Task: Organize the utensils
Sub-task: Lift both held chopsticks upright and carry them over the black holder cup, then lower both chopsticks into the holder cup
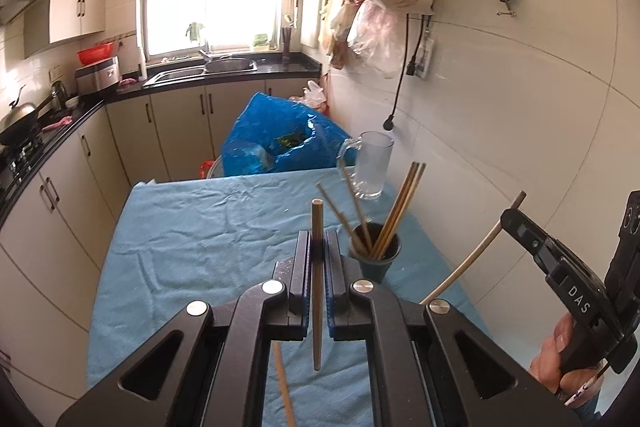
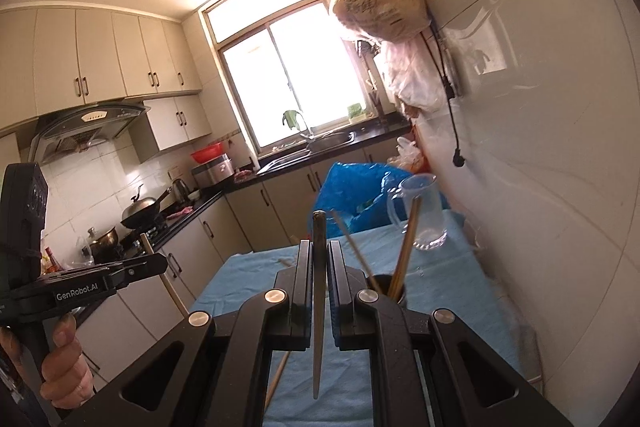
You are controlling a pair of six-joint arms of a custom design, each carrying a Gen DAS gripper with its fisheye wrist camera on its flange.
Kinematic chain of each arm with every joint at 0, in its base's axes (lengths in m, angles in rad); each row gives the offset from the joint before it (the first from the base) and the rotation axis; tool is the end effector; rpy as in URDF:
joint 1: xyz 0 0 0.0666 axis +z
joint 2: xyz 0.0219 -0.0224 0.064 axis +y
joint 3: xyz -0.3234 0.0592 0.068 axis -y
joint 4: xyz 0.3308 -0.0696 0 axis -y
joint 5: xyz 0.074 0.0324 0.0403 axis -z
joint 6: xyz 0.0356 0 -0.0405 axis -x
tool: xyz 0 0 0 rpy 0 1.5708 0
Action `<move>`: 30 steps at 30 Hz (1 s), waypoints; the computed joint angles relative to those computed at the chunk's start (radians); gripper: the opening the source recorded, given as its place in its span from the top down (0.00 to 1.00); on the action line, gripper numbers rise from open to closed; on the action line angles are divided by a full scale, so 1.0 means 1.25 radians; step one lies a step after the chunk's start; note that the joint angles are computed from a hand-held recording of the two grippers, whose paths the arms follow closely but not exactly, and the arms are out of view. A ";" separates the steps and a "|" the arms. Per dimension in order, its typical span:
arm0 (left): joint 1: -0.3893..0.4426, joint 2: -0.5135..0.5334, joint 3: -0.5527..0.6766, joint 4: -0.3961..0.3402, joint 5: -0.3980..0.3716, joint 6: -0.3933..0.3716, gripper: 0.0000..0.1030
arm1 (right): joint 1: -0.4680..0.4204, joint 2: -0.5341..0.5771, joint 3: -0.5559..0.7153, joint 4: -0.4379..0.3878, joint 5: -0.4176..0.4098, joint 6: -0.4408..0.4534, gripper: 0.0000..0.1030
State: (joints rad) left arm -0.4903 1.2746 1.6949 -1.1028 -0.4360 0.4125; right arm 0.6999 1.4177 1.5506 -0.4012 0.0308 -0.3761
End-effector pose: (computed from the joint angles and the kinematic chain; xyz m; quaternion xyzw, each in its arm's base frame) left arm 0.3394 -0.1646 0.5276 -0.0586 0.8846 -0.0073 0.4627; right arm 0.3630 0.3037 0.4752 -0.1190 0.7863 0.3001 0.5268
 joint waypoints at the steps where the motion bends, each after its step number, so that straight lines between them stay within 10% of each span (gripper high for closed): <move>1: 0.000 0.016 0.019 -0.001 0.004 -0.003 0.95 | -0.006 0.001 0.005 -0.004 -0.002 0.003 0.93; 25: 0.030 0.412 0.592 -0.086 0.057 -0.067 0.95 | -0.099 0.178 0.323 -0.089 0.006 0.070 0.93; 30: 0.056 0.442 0.580 -0.052 0.086 -0.059 0.95 | -0.109 0.237 0.383 -0.115 0.004 0.069 0.93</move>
State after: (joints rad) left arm -0.4203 1.8269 2.4195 -1.1679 -0.3286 0.3390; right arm 0.5641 1.7140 2.0295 -0.5451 0.0361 -0.2898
